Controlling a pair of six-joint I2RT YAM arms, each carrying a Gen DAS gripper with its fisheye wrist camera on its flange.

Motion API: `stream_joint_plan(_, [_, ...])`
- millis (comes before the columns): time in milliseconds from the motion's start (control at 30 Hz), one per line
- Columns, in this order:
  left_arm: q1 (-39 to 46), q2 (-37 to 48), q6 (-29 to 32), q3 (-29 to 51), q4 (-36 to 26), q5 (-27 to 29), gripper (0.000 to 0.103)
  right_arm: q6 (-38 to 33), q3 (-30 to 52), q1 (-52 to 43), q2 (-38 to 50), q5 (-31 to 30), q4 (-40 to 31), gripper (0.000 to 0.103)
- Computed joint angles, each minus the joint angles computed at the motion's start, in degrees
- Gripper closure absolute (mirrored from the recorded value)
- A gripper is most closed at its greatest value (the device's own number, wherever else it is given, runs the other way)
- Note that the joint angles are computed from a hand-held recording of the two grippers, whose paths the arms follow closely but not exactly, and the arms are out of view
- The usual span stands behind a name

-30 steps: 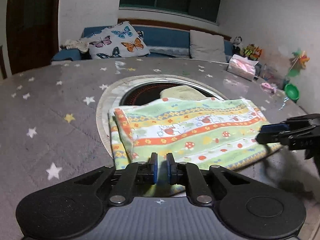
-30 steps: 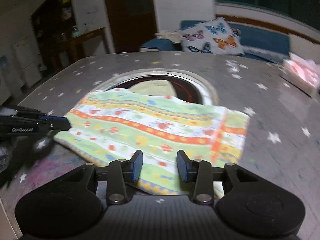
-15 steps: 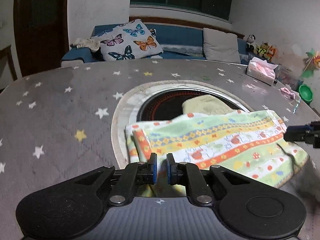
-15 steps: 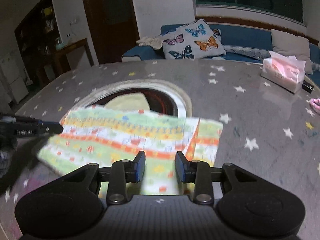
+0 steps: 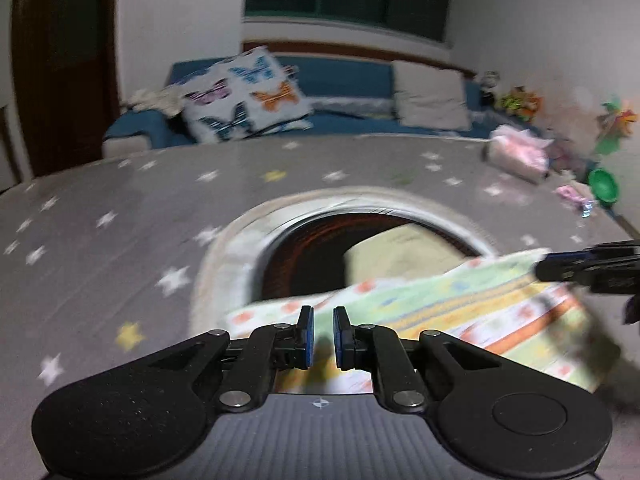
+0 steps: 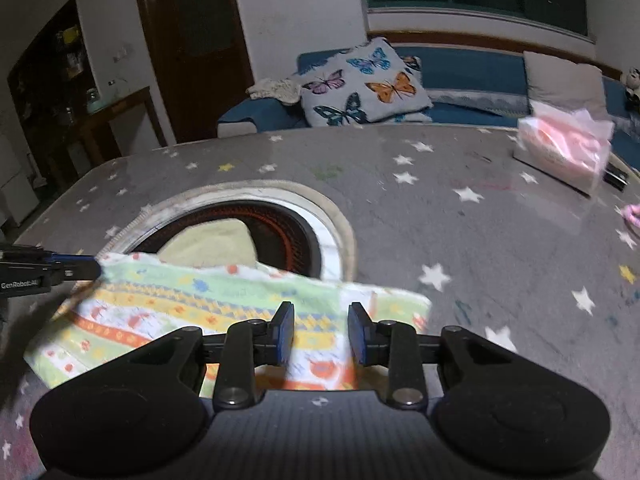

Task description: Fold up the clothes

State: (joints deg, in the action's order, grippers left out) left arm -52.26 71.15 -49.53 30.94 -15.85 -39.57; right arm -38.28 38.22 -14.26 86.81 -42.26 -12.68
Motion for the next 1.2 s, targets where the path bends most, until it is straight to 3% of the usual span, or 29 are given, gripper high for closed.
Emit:
stream_joint_plan(133, [3.23, 6.61, 5.20, 3.45, 5.91, 3.31, 0.090, 2.97, -0.66, 4.81, 0.30, 0.40, 2.64, 0.073])
stream_joint_plan(300, [6.73, 11.86, 6.77, 4.41, 9.81, 6.03, 0.090, 8.29, -2.16, 11.46, 2.86, 3.01, 9.81, 0.074])
stream_joint_plan(400, [6.72, 10.94, 6.73, 3.61, 9.88, 5.74, 0.085, 10.25, -3.43, 12.91, 4.01, 5.78, 14.12, 0.077])
stream_joint_plan(533, [5.40, 5.97, 3.15, 1.78, 6.17, 3.30, 0.080, 9.11, -4.26, 11.87, 0.54, 5.85, 11.74, 0.075])
stream_joint_plan(567, [4.91, 4.52, 1.87, 1.26, 4.80, 2.24, 0.074, 7.80, -4.58, 11.30, -0.92, 5.22, 10.34, 0.075])
stream_joint_plan(667, [3.13, -0.90, -4.63, -0.56, -1.74, -1.16, 0.054, 3.62, -6.02, 10.23, -6.07, 2.85, 4.93, 0.073])
stream_joint_plan(733, [1.55, -4.61, -8.46, -2.07, -5.65, -3.11, 0.051, 0.35, -7.16, 10.26, -9.56, 1.64, 1.21, 0.066])
stream_joint_plan(800, [-0.67, -7.05, -14.17, -2.28, -12.09, -5.57, 0.035, -3.01, -9.15, 10.97, -14.10, 0.78, -2.49, 0.064])
stream_joint_plan(900, [-4.03, -9.30, -22.16, -2.46, -20.06, -7.88, 0.024, -6.79, -11.95, 13.27, -20.57, -0.26, -8.10, 0.060])
stream_joint_plan(1067, [-10.88, -11.37, -36.82, -2.93, -30.98, -9.84, 0.018, -8.66, -18.84, 24.29, -36.27, 1.81, -13.34, 0.060])
stream_joint_plan(1200, [-16.68, -12.76, -48.23, -3.59, -37.77, -10.21, 0.018, -4.77, -23.67, 36.88, -45.16, 7.96, -11.32, 0.060])
